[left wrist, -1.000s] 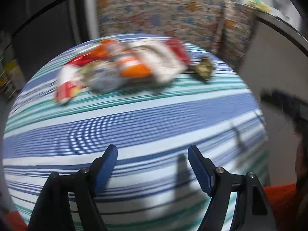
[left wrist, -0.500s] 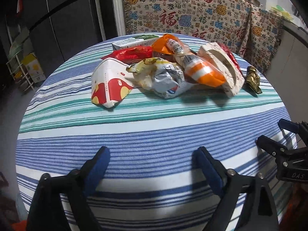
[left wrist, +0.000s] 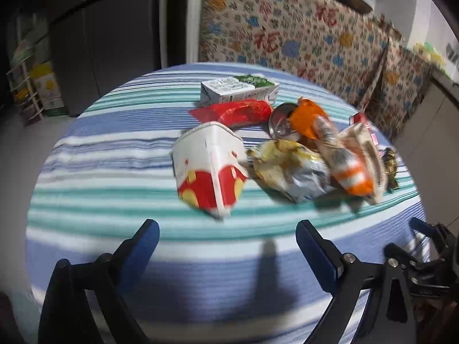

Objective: Collect trash
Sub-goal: 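Move both tools back over the table, then grasp the gold foil wrapper with the right gripper while the left gripper grasps the white-and-red paper cup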

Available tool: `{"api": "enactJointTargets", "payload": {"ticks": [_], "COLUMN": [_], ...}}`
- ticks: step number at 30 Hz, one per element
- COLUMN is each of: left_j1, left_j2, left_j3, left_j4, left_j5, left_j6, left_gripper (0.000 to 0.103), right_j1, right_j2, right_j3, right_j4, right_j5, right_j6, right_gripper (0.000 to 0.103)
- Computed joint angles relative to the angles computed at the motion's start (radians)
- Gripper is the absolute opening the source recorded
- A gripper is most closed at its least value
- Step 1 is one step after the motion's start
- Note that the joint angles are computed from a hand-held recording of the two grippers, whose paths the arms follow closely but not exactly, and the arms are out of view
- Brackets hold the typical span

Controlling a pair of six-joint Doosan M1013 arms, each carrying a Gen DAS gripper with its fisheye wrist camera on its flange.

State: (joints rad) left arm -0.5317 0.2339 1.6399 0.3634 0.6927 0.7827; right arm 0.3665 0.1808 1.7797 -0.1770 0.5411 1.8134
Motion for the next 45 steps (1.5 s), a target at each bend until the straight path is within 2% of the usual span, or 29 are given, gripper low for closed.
{"api": "enactJointTargets", "payload": {"ticks": [3,9,10,13,16,19,23,26,27,28,31,35,39,43,45], "left_j1": [0.022,0.045,0.048,0.042,0.046,0.037,0.012,-0.028,-0.040,-0.047,-0.072,-0.083,-0.095,-0.095,-0.095], "left_j2": [0.048,0.066,0.063,0.059,0.040,0.009,-0.043,-0.063,-0.064,-0.062,-0.047,-0.035,-0.031,-0.031,-0.031], "left_j3": [-0.055,-0.075,-0.067,-0.058,-0.035,-0.004,0.042,0.070,0.075,0.075,0.070,0.071,0.070,0.073,0.073], "left_j4": [-0.005,-0.018,-0.023,0.008,-0.024,-0.029,-0.151,-0.173,-0.171,-0.164,-0.071,-0.008,0.068,0.070,0.071], "left_j5": [0.054,0.024,0.020,0.006,-0.027,-0.037,-0.067,-0.085,-0.089,-0.088,-0.071,-0.061,-0.038,-0.040,-0.039], "left_j6": [0.045,0.088,0.103,0.121,0.119,0.114,0.239,0.298,0.304,0.298,0.201,0.111,0.055,0.053,0.051], "left_gripper": [0.097,0.097,0.087,0.039,0.033,0.032,0.032,0.035,0.040,0.051,0.063,0.070,0.070,0.070,0.070], "right_j1": [0.000,-0.001,-0.001,-0.001,-0.001,-0.001,0.001,0.003,0.003,0.002,-0.001,-0.016,-0.043,-0.084,-0.095], "right_j2": [0.000,0.000,0.000,0.000,0.000,0.000,0.000,0.001,0.001,0.001,-0.002,-0.003,0.005,0.017,0.028], "right_j3": [0.000,0.000,0.000,0.000,0.000,0.000,-0.001,-0.004,-0.006,-0.007,-0.003,-0.001,-0.017,-0.038,-0.056], "right_j4": [-0.002,0.000,0.000,0.001,0.002,0.004,0.003,-0.009,-0.013,-0.015,-0.029,-0.031,-0.024,0.062,0.116], "right_j5": [0.001,0.000,0.000,0.000,0.000,0.000,0.001,0.012,0.020,0.024,0.022,0.020,0.044,0.026,0.012], "right_j6": [0.003,0.000,0.000,-0.001,-0.002,-0.003,0.000,0.020,0.029,0.032,0.050,0.060,0.083,0.068,0.044], "right_gripper": [0.103,0.103,0.103,0.103,0.103,0.103,0.103,0.103,0.103,0.103,0.103,0.103,0.102,0.101,0.097]}}
